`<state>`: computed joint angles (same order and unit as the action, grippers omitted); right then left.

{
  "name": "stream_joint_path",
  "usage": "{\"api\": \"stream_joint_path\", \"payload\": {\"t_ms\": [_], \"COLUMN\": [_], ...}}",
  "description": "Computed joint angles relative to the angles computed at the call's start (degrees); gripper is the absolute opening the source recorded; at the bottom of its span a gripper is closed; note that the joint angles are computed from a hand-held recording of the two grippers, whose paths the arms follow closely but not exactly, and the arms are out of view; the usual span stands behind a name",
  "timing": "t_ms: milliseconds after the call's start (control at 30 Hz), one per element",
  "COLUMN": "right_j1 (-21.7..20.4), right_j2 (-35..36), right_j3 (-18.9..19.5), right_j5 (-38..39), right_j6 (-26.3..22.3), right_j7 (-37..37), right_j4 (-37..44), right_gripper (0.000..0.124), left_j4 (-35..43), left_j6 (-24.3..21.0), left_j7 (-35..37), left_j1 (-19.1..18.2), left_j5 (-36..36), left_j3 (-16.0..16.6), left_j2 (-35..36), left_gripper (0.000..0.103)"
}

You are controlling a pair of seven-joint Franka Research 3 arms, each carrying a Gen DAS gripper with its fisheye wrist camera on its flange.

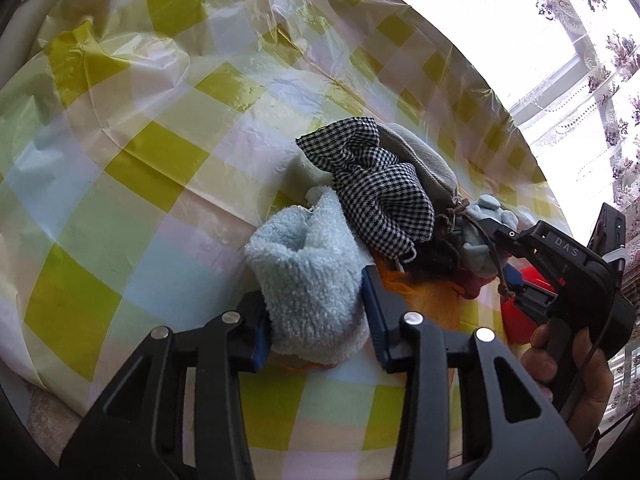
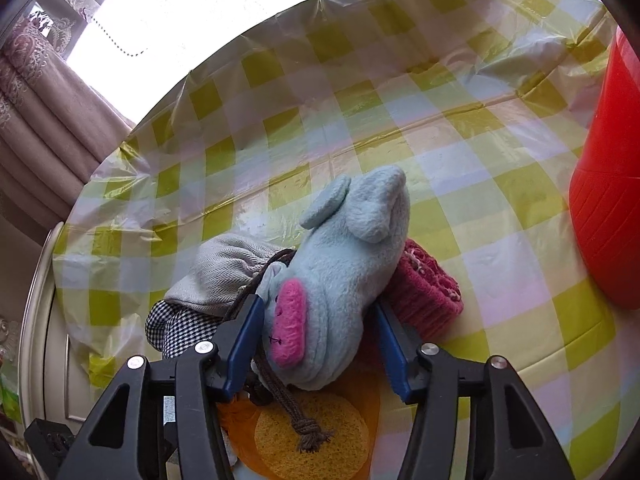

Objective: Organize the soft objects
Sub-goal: 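Grasp the light blue terry cloth with the left gripper while the right gripper grasps the blue mouse mitten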

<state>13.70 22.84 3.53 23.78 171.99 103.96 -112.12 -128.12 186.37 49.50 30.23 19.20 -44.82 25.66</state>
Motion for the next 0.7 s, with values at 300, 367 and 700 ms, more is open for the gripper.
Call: {"api": "stream_joint_path", "payload": {"t_ms": [300, 367, 700], "right_j1": [-0.7, 0.2, 2.6], "right_j2": [-1.3, -2.4, -9.8], "right_j3": [1.4, 0.4, -3.2], "right_j5": [0.6, 0.1, -2.7], "right_j6": [2.7, 3.7, 7.6], "right_j7": [-3.2, -3.0, -0.9], "right_j4": [-2.0, -3.3, -11.6], "right_gripper": [0.031, 0.031, 0.031], "left_j4": [-1.6, -2.2, -5.3], "left_j6": [4.1, 5.2, 9.8], "left_j7": [-3.0, -4.4, -10.7], "left_j1": [-2.4, -3.8, -9.9], "left_j5": [2.6, 3.5, 8.1], "left_j3": [3.2, 5.0, 12.3], "left_j2": [-2.3, -3.4, -8.9], "left_gripper": [0.019, 0.018, 0.017]}}
